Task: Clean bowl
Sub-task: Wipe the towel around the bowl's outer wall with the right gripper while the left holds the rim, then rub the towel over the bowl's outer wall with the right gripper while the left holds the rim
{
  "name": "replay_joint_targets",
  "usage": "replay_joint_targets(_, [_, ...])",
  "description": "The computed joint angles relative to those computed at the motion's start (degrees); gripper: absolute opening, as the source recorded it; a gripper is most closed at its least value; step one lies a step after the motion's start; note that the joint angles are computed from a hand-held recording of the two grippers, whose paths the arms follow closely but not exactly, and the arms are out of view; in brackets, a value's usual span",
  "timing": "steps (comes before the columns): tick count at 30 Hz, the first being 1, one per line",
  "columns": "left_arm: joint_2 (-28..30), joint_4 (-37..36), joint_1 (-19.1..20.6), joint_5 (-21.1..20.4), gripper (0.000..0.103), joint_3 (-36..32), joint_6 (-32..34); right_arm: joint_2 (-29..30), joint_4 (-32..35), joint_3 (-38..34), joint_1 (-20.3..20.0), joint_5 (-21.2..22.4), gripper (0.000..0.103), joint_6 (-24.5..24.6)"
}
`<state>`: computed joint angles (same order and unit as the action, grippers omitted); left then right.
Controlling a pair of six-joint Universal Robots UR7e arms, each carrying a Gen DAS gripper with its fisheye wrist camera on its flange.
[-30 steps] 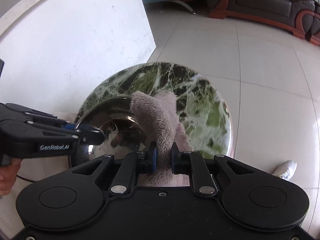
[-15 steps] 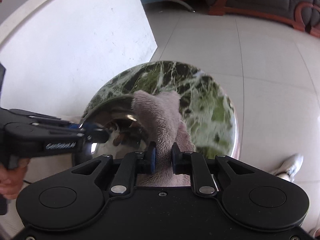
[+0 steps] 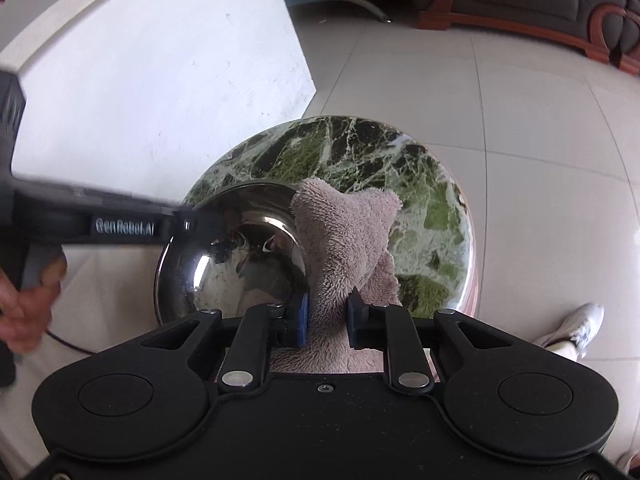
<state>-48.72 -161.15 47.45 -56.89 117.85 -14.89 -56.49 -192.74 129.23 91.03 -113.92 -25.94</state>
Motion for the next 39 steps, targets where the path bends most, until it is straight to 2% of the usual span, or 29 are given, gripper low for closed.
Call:
replay_joint_targets(5, [1.47,2.89,0.84,-0.65,0.015,-3.24,4.64,2.27,-1.05,-2.37,1.33,-2.45,0.014,-6.18])
replay_joint_targets(8, [-0.12,5.39,1.74,-2.93,0.01,-3.05,2.84,3.56,-0.76,-4.67,1.52,-2.77,0.01,-9.69])
replay_joint_targets(12, [-2.51,8.89,2.47,-5.01,0.008,-1.91,-0.44,5.0,1.88,-8.61,1.25,-1.0,0.015,-13.24])
replay_joint_targets(16, [-3.75,9.02,2.34,-4.24,0.008,-0.46,-3.28,6.51,4.18,-11.77,1.48,0.77,0.017,-17.36])
replay_joint_targets(18, [-3.64,9.63,2.68,-4.14,0.009,-0.64,-5.04,7.34,3.46,-12.48,1.6,2.25,0.018,-20.81])
replay_joint_targets(19, [-3.34,10.17,2.83,-4.08,0.009,-0.92,-5.68,7.52,3.47,-12.66,1.61,2.56,0.018,-20.98])
replay_joint_targets(24, [-1.95,9.12,1.98,-2.03,0.009,-0.48,-8.76,6.73,3.06,-11.53,0.95,2.85,0.018,-17.29])
replay_joint_targets(28, [-1.27,7.24,0.76,0.06,0.009,0.37,-10.47,3.84,3.64,-8.41,-0.31,2.31,0.017,-10.35])
replay_joint_targets(29, [-1.22,7.22,0.64,0.3,0.009,0.41,-10.65,3.06,4.05,-7.6,-0.69,2.25,0.014,-8.59])
replay_joint_targets(33, [-1.34,7.26,0.78,-0.2,0.01,0.34,-10.76,0.36,5.35,-4.39,-1.69,2.83,0.015,-2.38])
replay_joint_targets(34, [-1.24,7.55,0.63,0.1,0.01,0.26,-10.7,0.05,5.3,-3.88,-1.66,2.76,0.015,-1.59])
replay_joint_targets(36, [-1.2,7.9,0.45,0.47,0.011,0.28,-10.45,1.2,3.52,-4.37,-0.46,0.85,0.015,-3.18])
replay_joint_targets(39, [-1.12,7.97,0.51,0.48,0.011,0.27,-10.31,2.62,2.13,-6.52,0.3,1.37,0.015,-4.15])
